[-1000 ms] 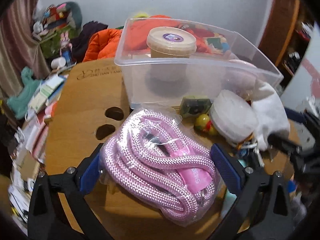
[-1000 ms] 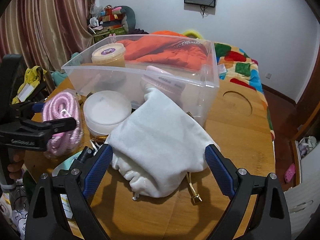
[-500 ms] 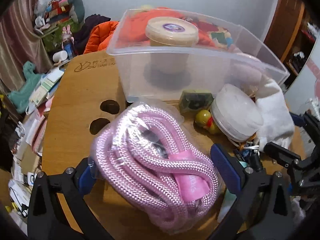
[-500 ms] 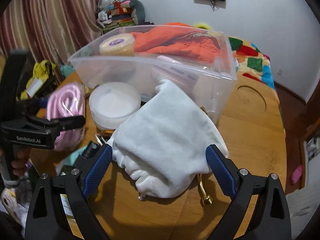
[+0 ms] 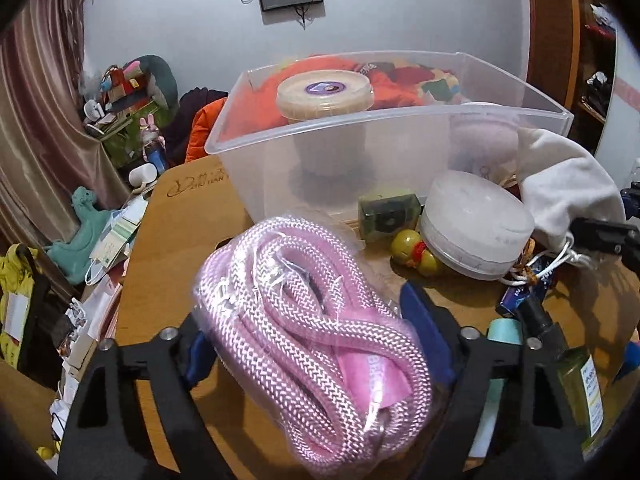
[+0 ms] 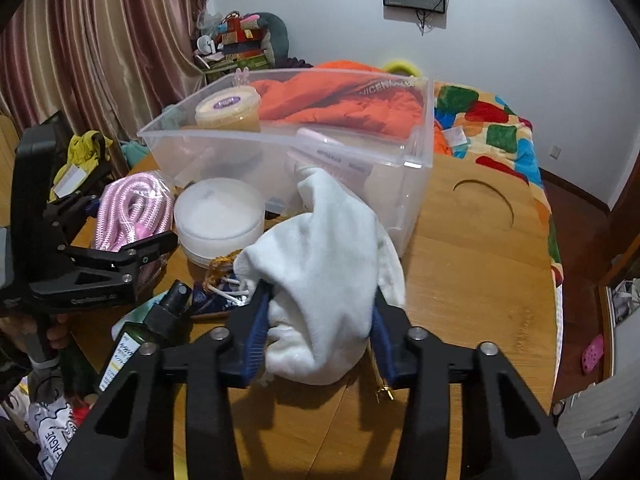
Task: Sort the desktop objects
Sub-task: 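Close the left tool on the pink rope bag while the right tool grasps the white cloth bag, then lift both bags and carry them toward the clear box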
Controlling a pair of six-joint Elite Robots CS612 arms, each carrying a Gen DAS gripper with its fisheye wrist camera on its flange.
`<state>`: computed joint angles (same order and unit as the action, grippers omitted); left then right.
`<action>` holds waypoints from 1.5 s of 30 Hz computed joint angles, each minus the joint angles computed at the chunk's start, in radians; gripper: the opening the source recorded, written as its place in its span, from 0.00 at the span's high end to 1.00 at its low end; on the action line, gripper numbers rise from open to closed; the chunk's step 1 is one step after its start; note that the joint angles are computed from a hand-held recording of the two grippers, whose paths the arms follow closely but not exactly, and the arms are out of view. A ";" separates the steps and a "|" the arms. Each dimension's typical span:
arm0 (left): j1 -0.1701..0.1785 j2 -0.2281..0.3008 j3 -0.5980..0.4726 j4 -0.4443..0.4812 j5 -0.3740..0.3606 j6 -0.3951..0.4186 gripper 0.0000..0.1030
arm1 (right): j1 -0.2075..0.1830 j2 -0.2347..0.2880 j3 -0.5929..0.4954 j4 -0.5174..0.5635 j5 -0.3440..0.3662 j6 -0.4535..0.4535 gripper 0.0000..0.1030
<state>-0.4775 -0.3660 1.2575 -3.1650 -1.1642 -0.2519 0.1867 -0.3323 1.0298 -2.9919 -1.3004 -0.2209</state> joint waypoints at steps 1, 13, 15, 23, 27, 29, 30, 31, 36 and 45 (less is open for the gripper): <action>0.002 -0.002 0.004 -0.004 -0.005 -0.005 0.26 | -0.001 -0.001 0.002 -0.002 0.004 0.005 0.63; 0.011 -0.022 0.041 -0.088 -0.024 -0.024 0.50 | -0.013 -0.035 0.062 -0.114 0.014 0.060 0.71; 0.015 -0.028 0.051 -0.105 -0.043 -0.034 0.53 | -0.015 -0.040 0.070 -0.130 0.022 0.065 0.72; 0.018 -0.045 0.075 -0.144 -0.082 -0.033 0.64 | -0.016 -0.055 0.092 -0.206 0.048 0.080 0.73; 0.028 -0.056 0.088 -0.147 -0.137 -0.048 0.65 | -0.012 -0.061 0.099 -0.236 0.051 0.069 0.73; 0.034 -0.061 0.092 -0.122 -0.179 -0.059 0.64 | -0.009 -0.062 0.097 -0.238 0.044 0.063 0.73; 0.037 -0.063 0.091 -0.104 -0.200 -0.066 0.63 | -0.008 -0.062 0.095 -0.237 0.042 0.060 0.73; 0.039 -0.064 0.088 -0.083 -0.209 -0.073 0.59 | -0.008 -0.063 0.095 -0.237 0.042 0.057 0.73; 0.043 -0.053 0.064 -0.014 -0.238 -0.105 0.39 | -0.010 -0.056 0.084 -0.225 0.062 0.063 0.73; 0.022 -0.016 -0.008 0.063 -0.186 -0.063 0.35 | -0.010 -0.043 0.062 -0.193 0.070 0.057 0.72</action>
<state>-0.4551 -0.3816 1.2499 -3.1018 -1.3500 -0.3153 0.1767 -0.3758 1.0921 -3.1852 -1.2299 -0.1644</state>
